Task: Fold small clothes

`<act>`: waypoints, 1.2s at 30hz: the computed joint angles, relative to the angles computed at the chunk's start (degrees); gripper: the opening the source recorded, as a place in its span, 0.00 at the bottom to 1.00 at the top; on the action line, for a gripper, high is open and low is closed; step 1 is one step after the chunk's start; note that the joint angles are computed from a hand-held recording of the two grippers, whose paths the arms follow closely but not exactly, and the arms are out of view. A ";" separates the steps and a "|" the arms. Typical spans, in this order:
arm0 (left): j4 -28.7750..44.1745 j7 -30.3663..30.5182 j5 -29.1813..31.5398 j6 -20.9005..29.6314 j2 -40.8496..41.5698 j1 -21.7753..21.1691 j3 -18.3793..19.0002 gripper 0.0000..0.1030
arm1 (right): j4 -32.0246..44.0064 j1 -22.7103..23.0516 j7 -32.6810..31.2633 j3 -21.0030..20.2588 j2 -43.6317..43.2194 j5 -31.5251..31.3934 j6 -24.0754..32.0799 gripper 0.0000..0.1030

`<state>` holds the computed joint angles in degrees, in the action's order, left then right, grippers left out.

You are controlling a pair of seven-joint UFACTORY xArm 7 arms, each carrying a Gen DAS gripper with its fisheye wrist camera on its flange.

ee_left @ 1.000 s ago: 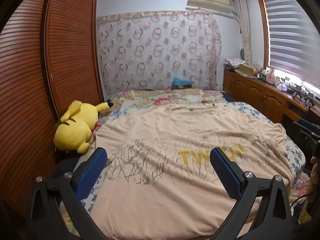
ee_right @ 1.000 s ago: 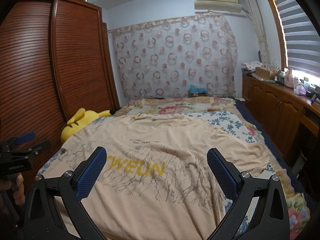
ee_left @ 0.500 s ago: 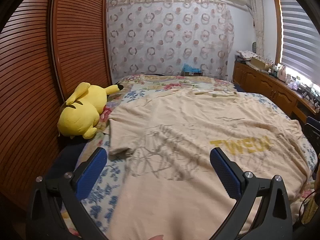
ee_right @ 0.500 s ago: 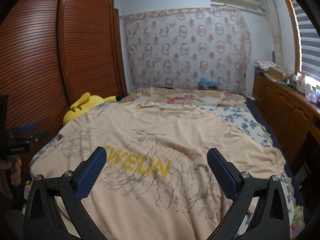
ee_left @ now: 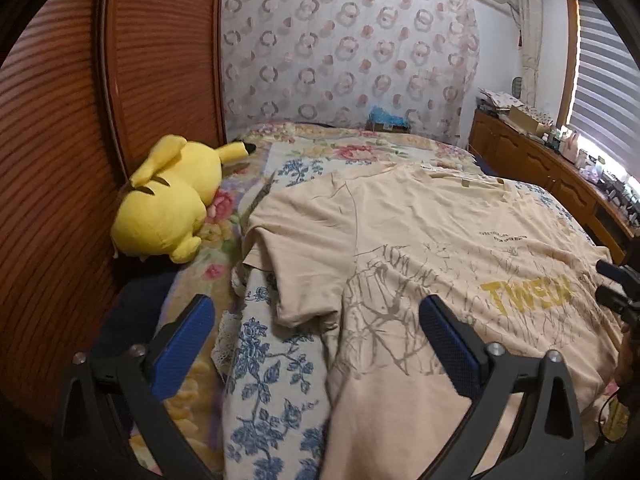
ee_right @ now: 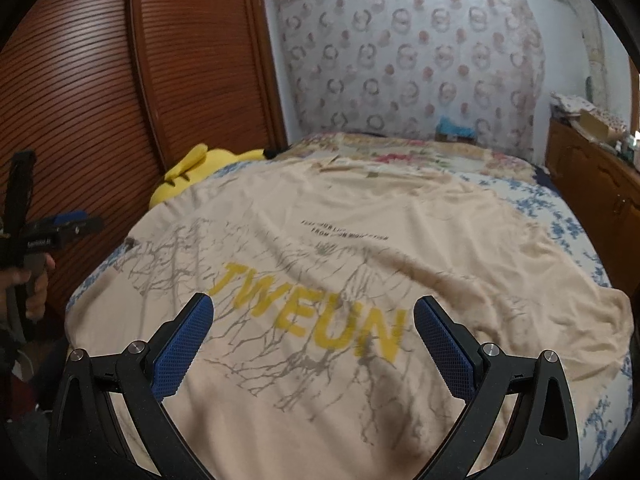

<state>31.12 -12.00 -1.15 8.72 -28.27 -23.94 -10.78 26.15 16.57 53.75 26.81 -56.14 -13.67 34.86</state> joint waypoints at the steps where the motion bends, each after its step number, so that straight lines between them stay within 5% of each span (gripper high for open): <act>1: 0.53 1.16 -0.91 0.54 0.85 -1.59 1.73 0.93 | 0.11 0.03 -0.35 -0.20 0.71 -0.02 -0.32 0.99; 4: 2.53 6.62 -6.05 1.82 4.14 -7.12 7.76 0.80 | 0.57 0.18 -1.75 -1.04 2.68 -0.14 -1.11 0.99; 9: 7.60 12.98 -13.00 4.80 9.69 -7.74 10.50 0.70 | 1.08 0.44 -4.02 -2.58 4.95 0.16 -1.85 0.99; 17: 15.54 16.98 -16.25 10.37 17.29 -1.94 6.99 0.46 | 1.62 -0.30 -4.99 -2.69 8.36 0.15 -2.75 0.99; 26: 23.66 16.47 -13.28 14.87 24.80 3.52 3.00 0.43 | 1.66 -0.33 -5.54 -3.69 10.47 0.09 -2.90 0.98; 29: 24.81 14.46 -10.74 15.25 26.00 4.43 2.29 0.24 | 1.71 0.06 -5.72 -4.19 10.98 0.54 -2.98 0.97; 36: 26.07 13.19 -6.70 16.38 26.81 4.93 1.47 0.01 | 1.22 -0.58 -4.76 -3.53 10.24 0.07 -3.81 0.97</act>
<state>57.20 1.19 -7.85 25.10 -1.46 -19.02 -9.31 27.37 15.99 48.99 23.28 -45.91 -13.60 31.05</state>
